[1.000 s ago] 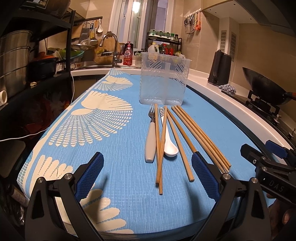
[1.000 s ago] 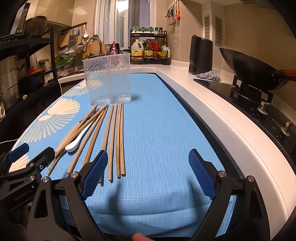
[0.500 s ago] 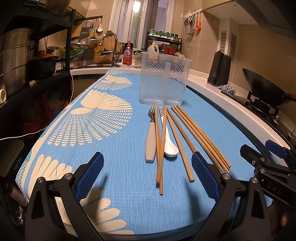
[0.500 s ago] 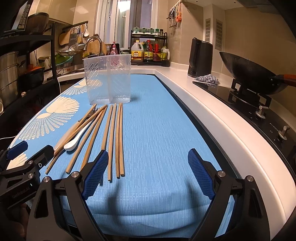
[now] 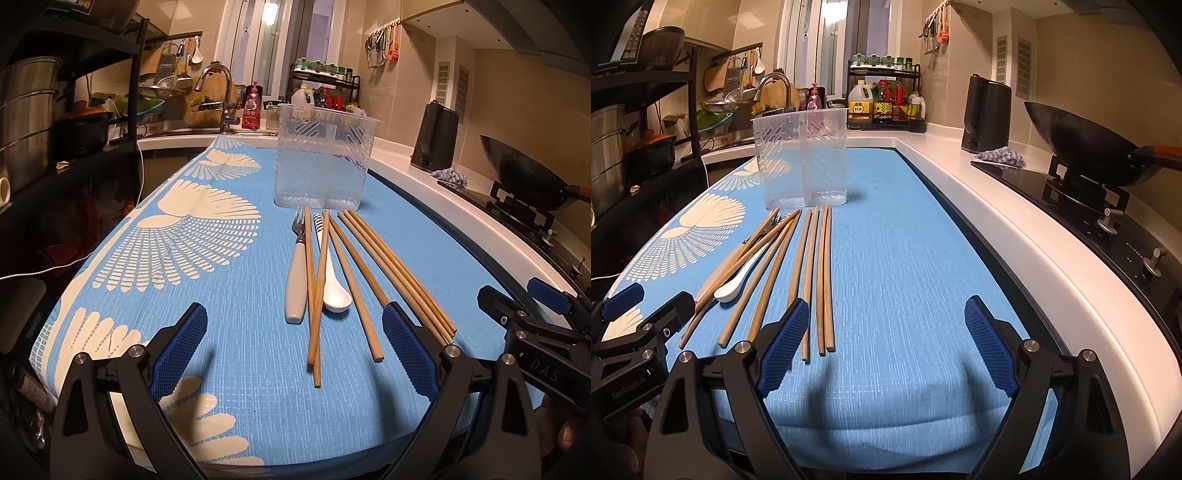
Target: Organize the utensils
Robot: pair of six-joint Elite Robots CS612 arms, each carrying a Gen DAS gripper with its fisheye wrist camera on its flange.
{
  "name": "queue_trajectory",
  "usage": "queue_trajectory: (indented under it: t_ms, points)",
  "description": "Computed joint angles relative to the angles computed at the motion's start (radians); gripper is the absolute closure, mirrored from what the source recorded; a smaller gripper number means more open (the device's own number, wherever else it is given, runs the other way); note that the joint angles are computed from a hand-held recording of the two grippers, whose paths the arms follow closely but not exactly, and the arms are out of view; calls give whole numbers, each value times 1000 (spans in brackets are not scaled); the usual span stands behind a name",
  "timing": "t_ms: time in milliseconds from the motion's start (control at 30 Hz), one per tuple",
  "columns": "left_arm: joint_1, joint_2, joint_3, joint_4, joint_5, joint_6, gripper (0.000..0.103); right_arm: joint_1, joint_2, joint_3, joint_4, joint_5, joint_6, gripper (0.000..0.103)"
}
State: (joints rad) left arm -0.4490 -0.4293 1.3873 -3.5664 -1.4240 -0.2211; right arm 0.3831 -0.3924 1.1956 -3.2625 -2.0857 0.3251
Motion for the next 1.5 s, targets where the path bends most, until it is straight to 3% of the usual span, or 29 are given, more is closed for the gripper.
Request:
queue_trajectory:
  t_ms: [233,433,500,567,733,833,1033,1367,1500]
  points:
    - [0,0,0,1,-5,0,10,-2,-1,2,9,-1,17,18]
    - [4,-2,0,7,-27,-1,15,-9,-7,12,13,58,33,21]
    - [7,-1,-1,8,-47,-2,20,-12,-8,13,16,75,33,26]
    - [12,0,-2,9,-76,-1,35,-17,-9,14,19,105,35,33]
    - [21,3,-7,14,-131,1,65,-33,-4,4,32,207,42,67]
    - [25,5,-13,22,-144,-4,77,-39,7,-14,44,262,33,76]
    - [37,9,-35,60,-166,-22,82,-39,25,-56,110,299,6,83]
    - [50,16,-68,93,-188,-25,85,-49,19,-39,72,305,39,83]
    - [53,20,-95,172,-206,-28,87,-46,24,-48,91,293,14,83]
